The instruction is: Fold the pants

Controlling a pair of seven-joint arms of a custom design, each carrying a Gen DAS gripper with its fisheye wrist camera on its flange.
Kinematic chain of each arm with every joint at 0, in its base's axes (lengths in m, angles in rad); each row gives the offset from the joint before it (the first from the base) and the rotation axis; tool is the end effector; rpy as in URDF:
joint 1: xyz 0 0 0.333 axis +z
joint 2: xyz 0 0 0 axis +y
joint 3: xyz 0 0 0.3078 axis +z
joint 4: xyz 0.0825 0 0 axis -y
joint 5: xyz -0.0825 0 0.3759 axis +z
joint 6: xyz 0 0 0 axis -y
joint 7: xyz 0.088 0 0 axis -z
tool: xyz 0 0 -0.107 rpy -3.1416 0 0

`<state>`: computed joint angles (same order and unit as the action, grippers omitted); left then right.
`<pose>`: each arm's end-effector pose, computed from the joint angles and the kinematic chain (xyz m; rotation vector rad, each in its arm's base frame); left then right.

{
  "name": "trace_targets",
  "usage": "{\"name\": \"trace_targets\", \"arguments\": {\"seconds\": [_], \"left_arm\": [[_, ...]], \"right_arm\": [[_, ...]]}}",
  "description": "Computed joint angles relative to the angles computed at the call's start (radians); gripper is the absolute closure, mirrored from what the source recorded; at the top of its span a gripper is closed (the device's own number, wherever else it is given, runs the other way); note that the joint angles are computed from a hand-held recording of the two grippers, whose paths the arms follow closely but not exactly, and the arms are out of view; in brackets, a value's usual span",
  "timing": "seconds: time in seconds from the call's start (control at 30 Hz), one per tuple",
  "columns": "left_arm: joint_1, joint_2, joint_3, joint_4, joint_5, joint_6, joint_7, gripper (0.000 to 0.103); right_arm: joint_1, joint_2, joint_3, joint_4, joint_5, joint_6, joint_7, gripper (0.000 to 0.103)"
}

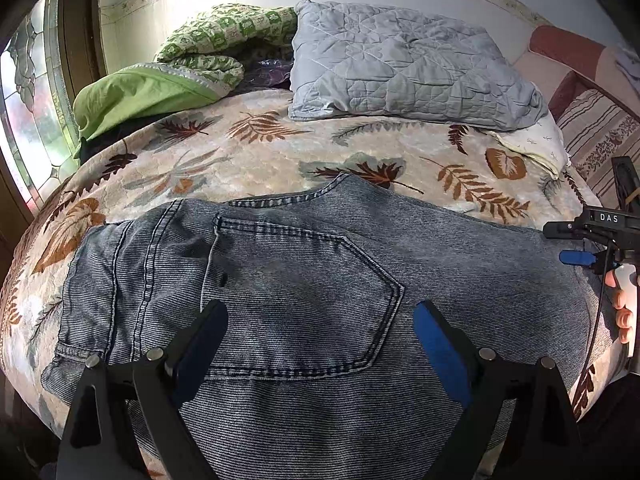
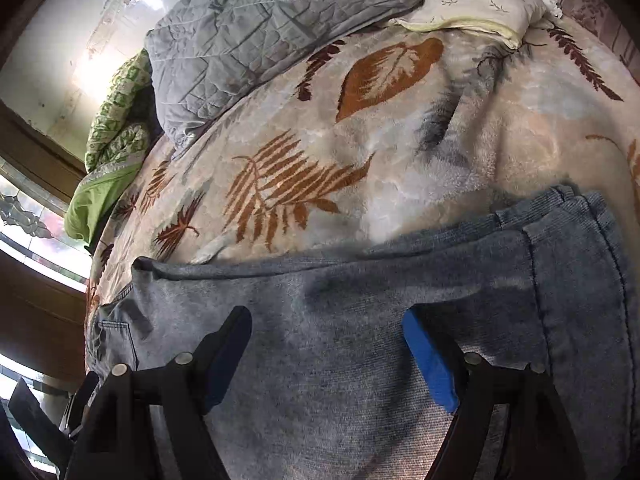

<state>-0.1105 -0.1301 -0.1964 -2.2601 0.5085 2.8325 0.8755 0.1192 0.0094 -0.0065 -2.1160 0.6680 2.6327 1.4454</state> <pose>0.5040 -0.1891 0.4871 -1.7427 1.8327 -0.7332 0.5726 0.0494 0.4569 -1.4987 1.9681 -0.0252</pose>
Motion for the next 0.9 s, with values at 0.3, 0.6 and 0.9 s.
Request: {"name": "trace_targets", "arguments": {"seconds": [0.3,0.6,0.9], "left_arm": [[-0.005,-0.007,0.014,-0.024,-0.055,0.033,0.028,0.009],[-0.038,-0.033,0.020,-0.053,-0.163,0.072,0.097,0.009],[-0.100,-0.030,0.001,-0.045,-0.284,0.033,0.200,0.009]], "right_arm": [[-0.002,-0.055,0.000,-0.009,-0.093,-0.064,0.099,0.015],[-0.003,-0.546,-0.099,-0.457,0.064,-0.035,0.144,0.015],[0.030,-0.570,-0.258,-0.576,0.394,0.029,-0.010,0.015]]}}
